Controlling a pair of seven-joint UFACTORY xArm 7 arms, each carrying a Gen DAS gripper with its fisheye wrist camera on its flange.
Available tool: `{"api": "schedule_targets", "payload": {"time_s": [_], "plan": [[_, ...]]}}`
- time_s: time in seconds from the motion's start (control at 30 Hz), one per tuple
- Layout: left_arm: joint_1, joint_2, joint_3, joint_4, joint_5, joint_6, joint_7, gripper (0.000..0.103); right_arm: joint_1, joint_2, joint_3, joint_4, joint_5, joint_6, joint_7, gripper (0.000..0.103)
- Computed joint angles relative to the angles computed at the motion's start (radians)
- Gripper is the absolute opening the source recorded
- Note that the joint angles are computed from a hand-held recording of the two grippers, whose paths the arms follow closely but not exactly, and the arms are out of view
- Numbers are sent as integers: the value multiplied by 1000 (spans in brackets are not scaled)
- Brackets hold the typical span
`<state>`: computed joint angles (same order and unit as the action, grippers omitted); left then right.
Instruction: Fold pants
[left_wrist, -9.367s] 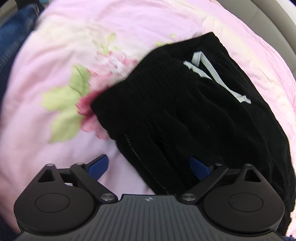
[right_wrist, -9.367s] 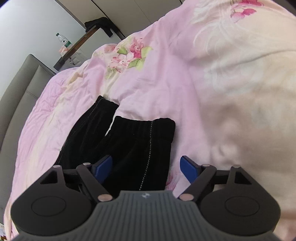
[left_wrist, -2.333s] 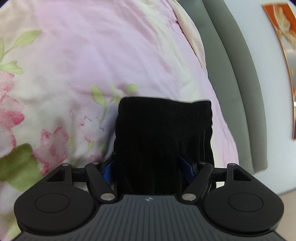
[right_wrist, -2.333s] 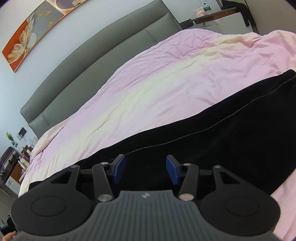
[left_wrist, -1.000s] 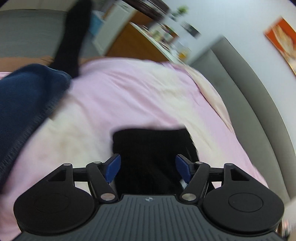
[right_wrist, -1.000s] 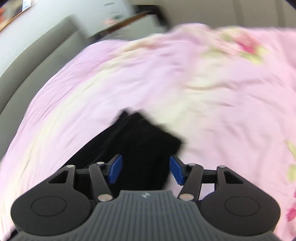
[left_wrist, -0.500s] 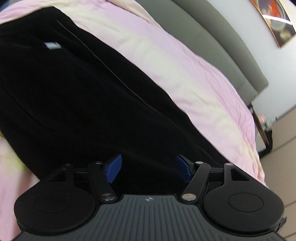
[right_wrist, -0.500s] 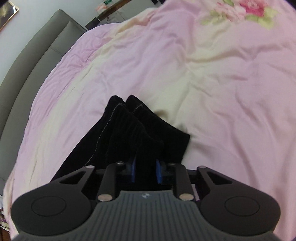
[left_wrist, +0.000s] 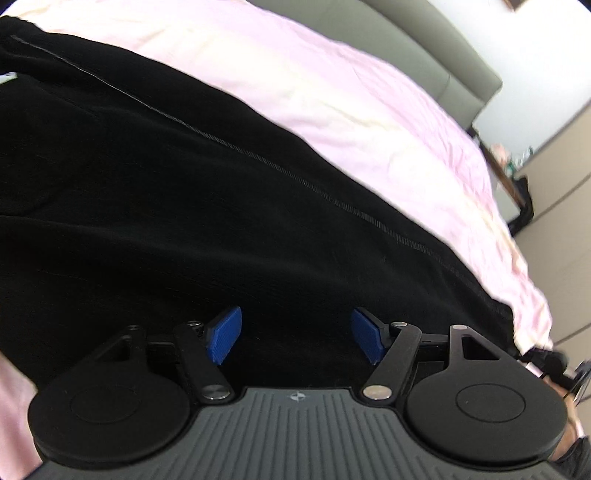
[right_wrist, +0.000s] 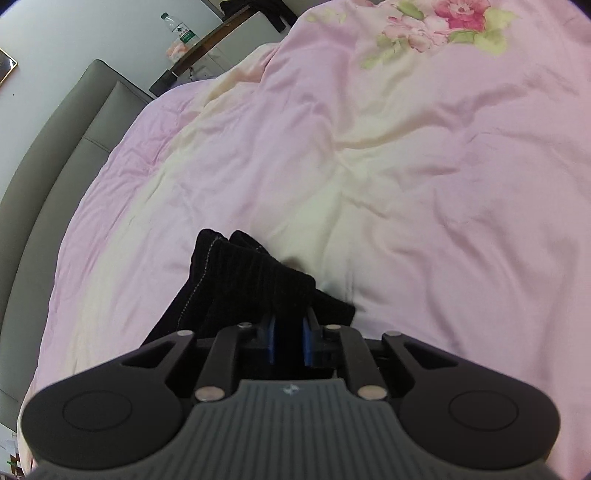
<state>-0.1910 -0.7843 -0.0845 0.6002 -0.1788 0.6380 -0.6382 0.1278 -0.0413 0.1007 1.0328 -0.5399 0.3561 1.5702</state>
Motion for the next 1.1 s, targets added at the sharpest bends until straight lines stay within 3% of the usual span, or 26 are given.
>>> {"api": "schedule_targets", "payload": {"time_s": [0.07,0.2,0.37,0.47,0.6,0.67,0.73,0.83,0.93,1.1], "plan": [[1,32,-15,24,20,23,7,81,1,-15,9,6,-45,22,23,11],[-7,66,-36,38,42,20,16,90,-1,-51,50,32,-231,163,155,62],[-17,70,-46,19,41,-9,-4,91,-1,-32,9,-15,-12,51,81,62],[-33,39,-16,-15,14,-27,-4,91,-12,-28,13,-23,-27,29,127,63],[-40,24,0,-39,-15,-46,-8,91,-11,-10,1,-44,57,-54,82,69],[-38,12,3,-45,-17,-39,-7,92,-7,5,-5,-46,97,-106,19,60],[-34,15,-1,-38,-16,-35,-10,92,3,15,-5,-33,142,-89,-51,36],[-34,2,5,-38,-22,-23,-11,92,-5,0,-4,-47,72,-131,11,27],[-38,-19,21,-52,-39,-19,-10,92,-12,-11,21,-4,-108,-74,66,24],[-41,-66,47,-88,-75,-25,-4,92,14,-23,73,96,-529,7,169,22]]}}
